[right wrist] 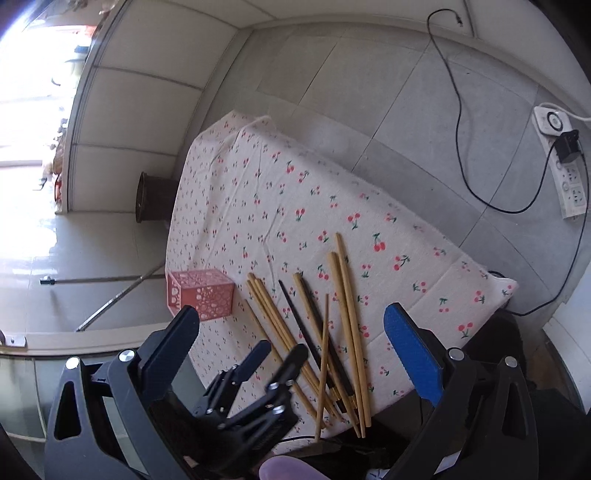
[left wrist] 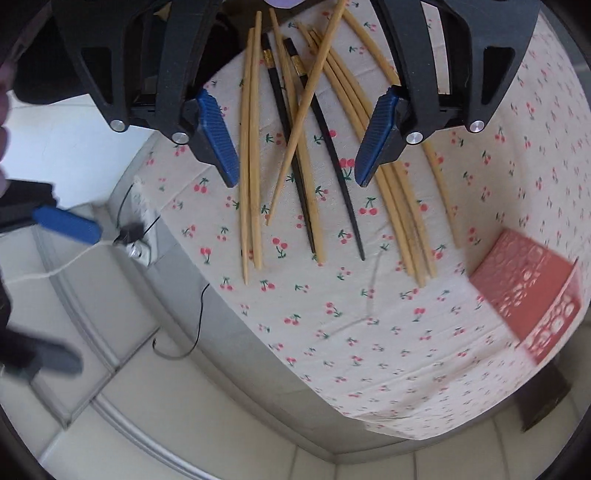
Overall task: Organize utensils
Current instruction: 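Grasp a wooden chopstick with the left tool while the right tool grasps another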
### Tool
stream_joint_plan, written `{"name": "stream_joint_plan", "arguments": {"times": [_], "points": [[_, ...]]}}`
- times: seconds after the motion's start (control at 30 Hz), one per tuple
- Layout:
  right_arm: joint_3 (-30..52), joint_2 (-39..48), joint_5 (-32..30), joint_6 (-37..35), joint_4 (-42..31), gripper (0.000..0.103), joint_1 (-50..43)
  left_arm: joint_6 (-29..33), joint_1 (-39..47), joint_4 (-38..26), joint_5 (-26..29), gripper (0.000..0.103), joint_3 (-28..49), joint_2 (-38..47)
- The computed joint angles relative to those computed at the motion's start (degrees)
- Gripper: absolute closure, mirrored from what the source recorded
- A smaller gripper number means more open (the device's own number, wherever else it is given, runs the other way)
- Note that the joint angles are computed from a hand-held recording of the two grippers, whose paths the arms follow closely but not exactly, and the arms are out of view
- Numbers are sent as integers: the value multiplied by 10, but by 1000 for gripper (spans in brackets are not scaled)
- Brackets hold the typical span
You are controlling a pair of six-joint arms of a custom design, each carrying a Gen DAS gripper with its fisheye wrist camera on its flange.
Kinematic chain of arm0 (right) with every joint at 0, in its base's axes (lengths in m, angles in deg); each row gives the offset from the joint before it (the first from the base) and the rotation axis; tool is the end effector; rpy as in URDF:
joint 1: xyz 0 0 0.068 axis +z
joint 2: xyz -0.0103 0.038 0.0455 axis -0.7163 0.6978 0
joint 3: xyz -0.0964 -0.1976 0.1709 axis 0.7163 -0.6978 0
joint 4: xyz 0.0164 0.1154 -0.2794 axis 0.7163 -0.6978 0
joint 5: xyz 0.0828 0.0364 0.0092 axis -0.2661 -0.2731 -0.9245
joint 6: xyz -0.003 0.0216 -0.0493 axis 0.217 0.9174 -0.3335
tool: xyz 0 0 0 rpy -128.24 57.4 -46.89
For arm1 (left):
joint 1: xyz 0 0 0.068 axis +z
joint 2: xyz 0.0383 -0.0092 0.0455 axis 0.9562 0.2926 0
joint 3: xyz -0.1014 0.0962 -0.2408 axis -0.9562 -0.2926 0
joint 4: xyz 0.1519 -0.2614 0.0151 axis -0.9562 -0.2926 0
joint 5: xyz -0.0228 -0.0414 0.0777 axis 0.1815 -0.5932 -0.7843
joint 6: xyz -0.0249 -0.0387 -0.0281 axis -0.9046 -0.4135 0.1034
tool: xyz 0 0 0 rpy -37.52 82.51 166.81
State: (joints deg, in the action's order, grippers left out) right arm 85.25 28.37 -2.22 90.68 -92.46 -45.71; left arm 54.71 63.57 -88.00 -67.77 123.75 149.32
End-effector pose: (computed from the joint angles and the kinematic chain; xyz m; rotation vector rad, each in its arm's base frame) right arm 0.2583 0.0185 0.2006 1.0040 2.5164 1.0199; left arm 0.2963 -0.0571 0.1641 0.5768 2.8049 -0.3079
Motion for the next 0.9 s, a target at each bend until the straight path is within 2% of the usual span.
{"name": "stream_joint_plan", "arguments": {"times": [0.03, 0.13, 0.27, 0.47, 0.6, 0.8, 0.9], "points": [[-4, -1, -8, 4, 3, 5, -7, 2, -6, -4, -1, 56, 13, 21], [-6, 6, -30, 10, 8, 5, -16, 5, -7, -5, 1, 58, 19, 40], [-4, 9, -30, 4, 6, 5, -10, -3, -8, 3, 2, 62, 27, 68], [-6, 14, -26, 10, 1, 5, -11, -8, -21, 9, -15, 77, 41, 102], [-3, 27, -24, 6, -1, 5, -7, -3, -22, 17, -33, 98, 33, 98], [9, 58, -1, -16, -2, 5, 18, 13, 6, 45, -24, 98, 2, 55], [16, 87, 4, -25, 3, 5, 38, 20, 41, 39, -2, 98, -6, 24]]}}
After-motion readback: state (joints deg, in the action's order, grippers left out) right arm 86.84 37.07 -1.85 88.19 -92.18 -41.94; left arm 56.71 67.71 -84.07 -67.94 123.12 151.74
